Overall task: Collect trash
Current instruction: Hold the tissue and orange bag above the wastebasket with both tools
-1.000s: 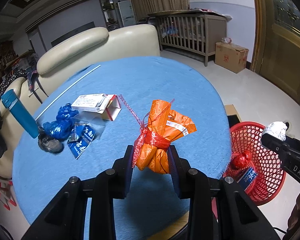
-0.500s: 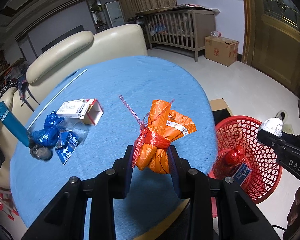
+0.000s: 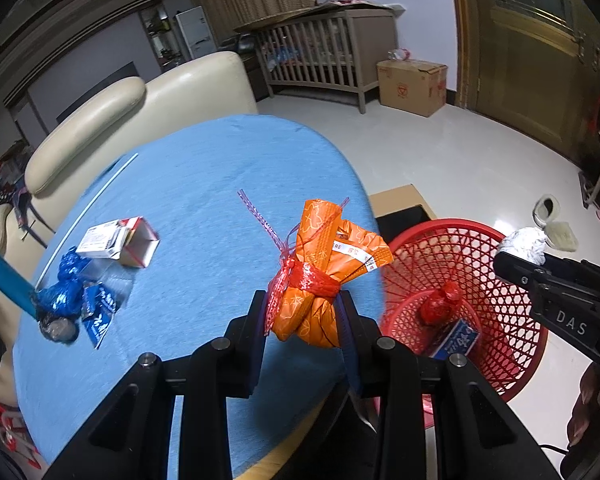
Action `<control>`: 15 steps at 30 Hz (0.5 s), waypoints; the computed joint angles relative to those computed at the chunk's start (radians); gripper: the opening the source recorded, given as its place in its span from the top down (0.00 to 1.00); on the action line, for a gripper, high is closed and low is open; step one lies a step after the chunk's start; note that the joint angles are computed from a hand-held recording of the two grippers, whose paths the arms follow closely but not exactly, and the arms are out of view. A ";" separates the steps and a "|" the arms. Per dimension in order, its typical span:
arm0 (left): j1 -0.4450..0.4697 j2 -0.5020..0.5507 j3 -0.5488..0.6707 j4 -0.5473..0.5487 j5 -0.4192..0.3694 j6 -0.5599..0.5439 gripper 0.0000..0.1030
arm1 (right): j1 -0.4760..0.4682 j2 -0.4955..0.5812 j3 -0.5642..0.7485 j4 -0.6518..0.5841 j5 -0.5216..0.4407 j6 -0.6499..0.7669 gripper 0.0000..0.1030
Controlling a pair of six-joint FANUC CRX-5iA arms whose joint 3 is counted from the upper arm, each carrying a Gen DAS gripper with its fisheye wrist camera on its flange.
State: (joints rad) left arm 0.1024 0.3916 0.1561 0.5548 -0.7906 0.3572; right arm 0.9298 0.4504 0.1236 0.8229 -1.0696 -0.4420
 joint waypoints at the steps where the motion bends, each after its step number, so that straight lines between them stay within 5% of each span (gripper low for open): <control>1: -0.004 -0.002 -0.003 -0.002 0.000 -0.004 0.66 | 0.000 -0.003 -0.005 -0.002 0.001 -0.004 0.55; 15: -0.044 -0.013 -0.029 -0.030 0.001 -0.032 0.66 | -0.007 -0.042 -0.078 -0.026 0.016 -0.056 0.55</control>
State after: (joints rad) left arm 0.0583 0.3787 0.1274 0.5249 -0.7895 0.3253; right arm 0.9227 0.4088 0.0456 0.7965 -1.0531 -0.4978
